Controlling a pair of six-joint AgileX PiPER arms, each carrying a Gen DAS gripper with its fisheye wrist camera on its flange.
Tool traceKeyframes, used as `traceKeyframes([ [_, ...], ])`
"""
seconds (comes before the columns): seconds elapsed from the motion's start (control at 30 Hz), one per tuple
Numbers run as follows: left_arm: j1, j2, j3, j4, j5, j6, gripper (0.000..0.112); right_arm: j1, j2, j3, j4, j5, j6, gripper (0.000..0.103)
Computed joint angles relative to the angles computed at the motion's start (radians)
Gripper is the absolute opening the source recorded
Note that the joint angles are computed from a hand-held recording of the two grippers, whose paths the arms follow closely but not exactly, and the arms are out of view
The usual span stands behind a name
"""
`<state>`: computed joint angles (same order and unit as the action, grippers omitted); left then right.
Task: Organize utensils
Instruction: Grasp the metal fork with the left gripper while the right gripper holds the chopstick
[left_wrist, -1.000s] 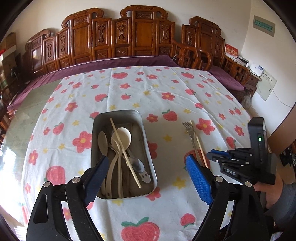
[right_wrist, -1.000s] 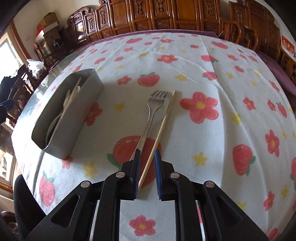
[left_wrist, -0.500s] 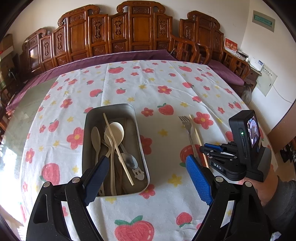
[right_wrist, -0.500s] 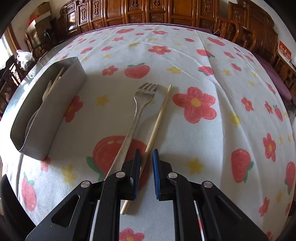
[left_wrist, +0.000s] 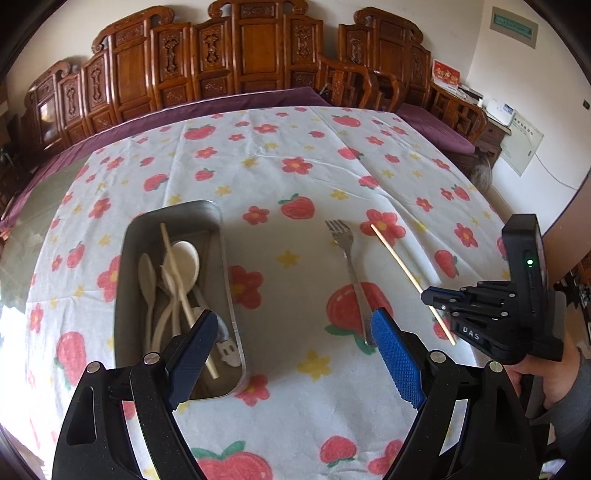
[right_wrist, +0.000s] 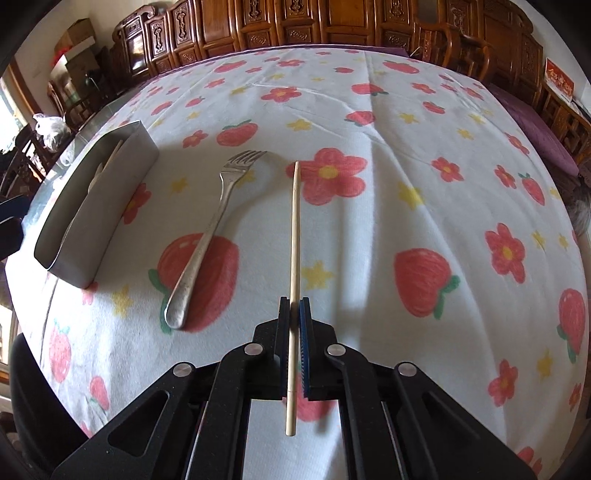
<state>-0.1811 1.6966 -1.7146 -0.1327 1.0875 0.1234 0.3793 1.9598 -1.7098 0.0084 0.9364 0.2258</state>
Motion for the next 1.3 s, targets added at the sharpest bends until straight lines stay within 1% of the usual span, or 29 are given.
traceKeyframes([
  [0.17,-0.055,0.067,-0.042,0.017,0.002,-0.033,0.081,-0.029,-0.06,0.084,0.004,-0.037,-0.025,0.006],
  [0.47,-0.137,0.231,-0.137,0.091,0.013,-0.1,0.081,-0.061,-0.115,0.215,0.025,-0.112,-0.081,0.006],
  [0.53,-0.146,0.26,-0.163,0.099,0.026,-0.106,0.076,-0.061,-0.127,0.236,0.025,-0.131,-0.087,0.006],
  [0.6,-0.156,0.291,-0.197,0.101,0.044,-0.11,0.067,-0.063,-0.134,0.249,0.029,-0.141,-0.093,0.006],
  [0.63,-0.159,0.3,-0.206,0.099,0.049,-0.109,0.065,-0.064,-0.137,0.255,0.032,-0.147,-0.097,0.006],
  [0.7,-0.167,0.323,-0.227,0.099,0.061,-0.11,0.05,-0.065,-0.141,0.262,0.036,-0.154,-0.101,0.006],
  [0.73,-0.17,0.338,-0.244,0.095,0.074,-0.109,0.047,-0.065,-0.142,0.264,0.037,-0.157,-0.102,0.006],
  [0.8,-0.174,0.357,-0.26,0.093,0.083,-0.109,0.037,-0.065,-0.145,0.27,0.036,-0.163,-0.104,0.006],
  [0.87,-0.179,0.377,-0.276,0.098,0.093,-0.116,0.033,-0.065,-0.147,0.275,0.036,-0.167,-0.105,0.006],
  [0.9,-0.182,0.373,-0.269,0.105,0.08,-0.12,0.032,-0.066,-0.149,0.278,0.036,-0.17,-0.106,0.006],
  [0.97,-0.187,0.38,-0.278,0.115,0.08,-0.127,0.029,-0.064,-0.152,0.282,0.033,-0.175,-0.104,0.006],
  [1.07,-0.191,0.381,-0.279,0.123,0.08,-0.125,0.01,-0.057,-0.154,0.288,0.015,-0.184,-0.092,0.007],
  [1.17,-0.179,0.378,-0.276,0.105,0.087,-0.114,0.009,-0.053,-0.159,0.298,0.004,-0.194,-0.076,0.007],
  [1.3,-0.159,0.336,-0.215,0.09,0.065,-0.091,0.008,-0.05,-0.146,0.279,-0.005,-0.187,-0.066,0.007],
])
